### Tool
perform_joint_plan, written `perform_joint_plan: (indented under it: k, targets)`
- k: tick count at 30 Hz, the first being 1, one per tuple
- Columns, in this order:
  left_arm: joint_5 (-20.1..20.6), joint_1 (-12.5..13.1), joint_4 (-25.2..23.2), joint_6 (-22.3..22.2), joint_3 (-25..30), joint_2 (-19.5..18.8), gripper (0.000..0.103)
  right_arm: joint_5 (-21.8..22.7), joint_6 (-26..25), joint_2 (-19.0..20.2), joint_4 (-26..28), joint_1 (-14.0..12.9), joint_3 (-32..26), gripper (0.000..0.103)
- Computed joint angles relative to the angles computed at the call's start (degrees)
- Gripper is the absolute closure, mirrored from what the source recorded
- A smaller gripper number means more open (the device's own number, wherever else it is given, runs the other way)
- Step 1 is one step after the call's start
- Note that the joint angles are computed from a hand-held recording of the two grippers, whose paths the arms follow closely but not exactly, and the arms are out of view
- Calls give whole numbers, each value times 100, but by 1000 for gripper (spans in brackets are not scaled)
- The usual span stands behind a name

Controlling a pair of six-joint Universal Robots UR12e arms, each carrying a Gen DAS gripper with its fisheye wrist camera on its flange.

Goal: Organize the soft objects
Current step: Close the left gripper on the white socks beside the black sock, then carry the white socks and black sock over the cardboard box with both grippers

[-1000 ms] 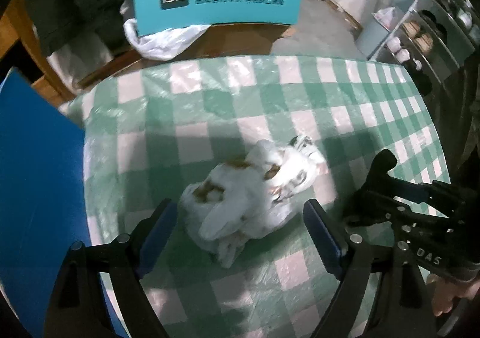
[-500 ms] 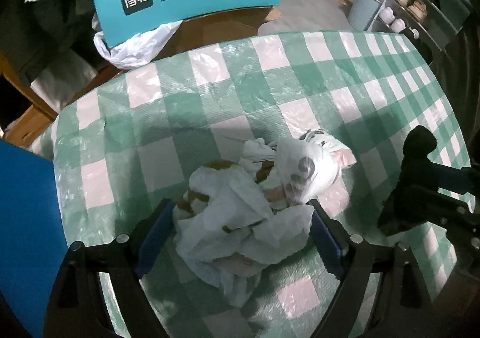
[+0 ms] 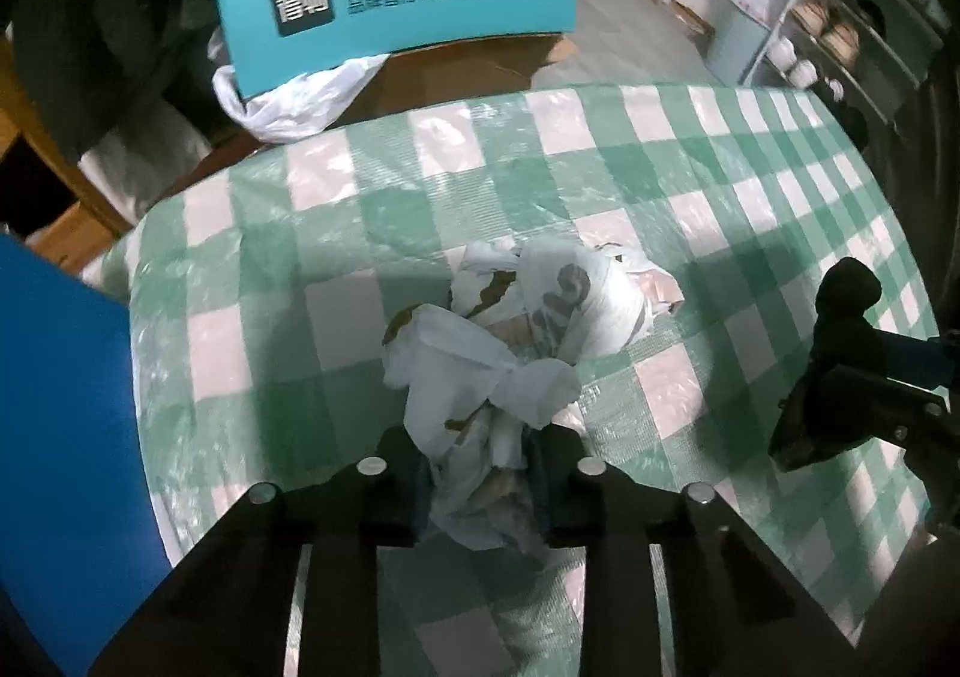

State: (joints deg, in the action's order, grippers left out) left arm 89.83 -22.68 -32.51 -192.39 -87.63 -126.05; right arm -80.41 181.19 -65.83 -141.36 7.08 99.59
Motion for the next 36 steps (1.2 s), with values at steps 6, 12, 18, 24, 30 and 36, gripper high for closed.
perform_joint_plan:
  k: [6, 12, 18, 24, 30, 36]
  targets:
    - [13, 31, 135, -108, -190, 154, 81, -4, -87, -60, -95, 25, 25, 58]
    - [147, 20, 299, -139, -331, 314, 81, -62, -174, -131, -202, 84, 40, 58]
    - [324, -4, 433, -120, -493, 514, 81, 5, -244, -225, -313, 119, 86, 58]
    - [450, 3, 436, -214, -633, 701, 81, 75, -314, -340, -467, 165, 130, 58]
    - [487, 47, 580, -341, -880, 961, 81, 168, -428, -440, -582, 208, 180, 58]
    - [640, 59, 729, -418, -1071, 1188, 81, 291, -528, -554, -720, 247, 233, 58]
